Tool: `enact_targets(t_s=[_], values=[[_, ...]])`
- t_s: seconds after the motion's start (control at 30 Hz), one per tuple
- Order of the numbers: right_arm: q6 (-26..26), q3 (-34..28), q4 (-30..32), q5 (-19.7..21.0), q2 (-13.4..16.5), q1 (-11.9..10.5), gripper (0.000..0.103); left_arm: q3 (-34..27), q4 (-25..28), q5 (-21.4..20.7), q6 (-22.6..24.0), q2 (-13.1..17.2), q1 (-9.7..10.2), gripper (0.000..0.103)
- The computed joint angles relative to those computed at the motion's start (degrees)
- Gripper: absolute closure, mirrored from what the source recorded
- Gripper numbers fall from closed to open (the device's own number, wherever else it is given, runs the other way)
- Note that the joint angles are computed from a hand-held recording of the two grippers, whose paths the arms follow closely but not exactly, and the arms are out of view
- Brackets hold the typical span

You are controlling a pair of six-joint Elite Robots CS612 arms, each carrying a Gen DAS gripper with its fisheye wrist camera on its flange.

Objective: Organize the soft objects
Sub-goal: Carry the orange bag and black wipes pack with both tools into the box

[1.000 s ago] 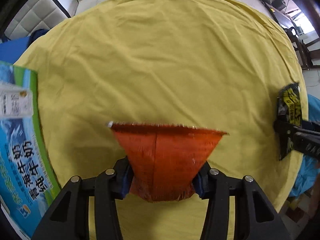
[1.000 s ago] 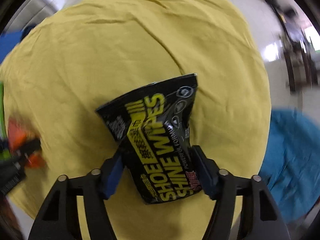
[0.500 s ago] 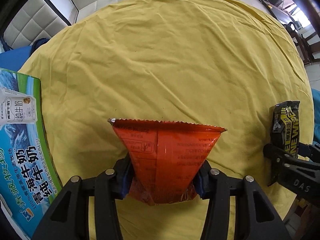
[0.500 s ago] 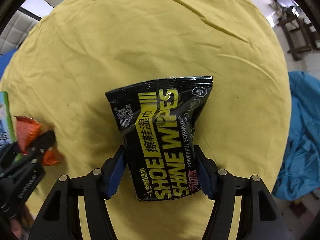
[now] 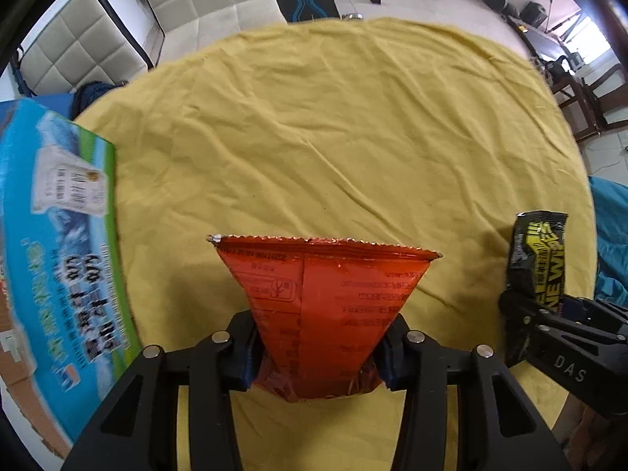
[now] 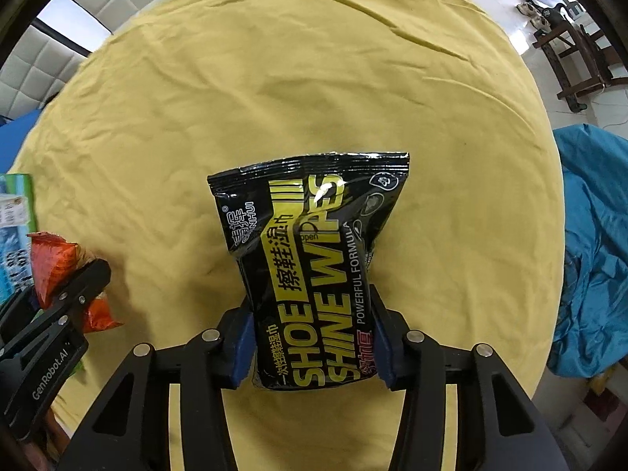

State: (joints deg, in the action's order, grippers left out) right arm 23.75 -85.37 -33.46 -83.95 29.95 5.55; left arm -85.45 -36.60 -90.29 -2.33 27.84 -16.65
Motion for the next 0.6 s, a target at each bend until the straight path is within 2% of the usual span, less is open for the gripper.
enact_targets(t_s=[0.27,0.37,0.47,0.6], values=[[1.52,-4.87,-0.31,2.68,-1.22,1.6,0.052,-3.81,0.23,-1.78,1.11,-2.07,1.15,0.061],[2.39,-5.78,-0.77,3.4,-2.39,2.55,0.052,-4.74,0.09,-2.99,2.45,-3.17,2.26,0.061],[2.03,-7.89,0.77,3.85,-4.23,2.45,0.052,-5.65,0.1,-3.81,3.93,-4.29,3.4,0.061],[2.81,-6.78,-1.04,4.21,-6.43,4.02,0.052,-6.92,0.11,-5.68,5.92,-5.45,5.64,0.061]])
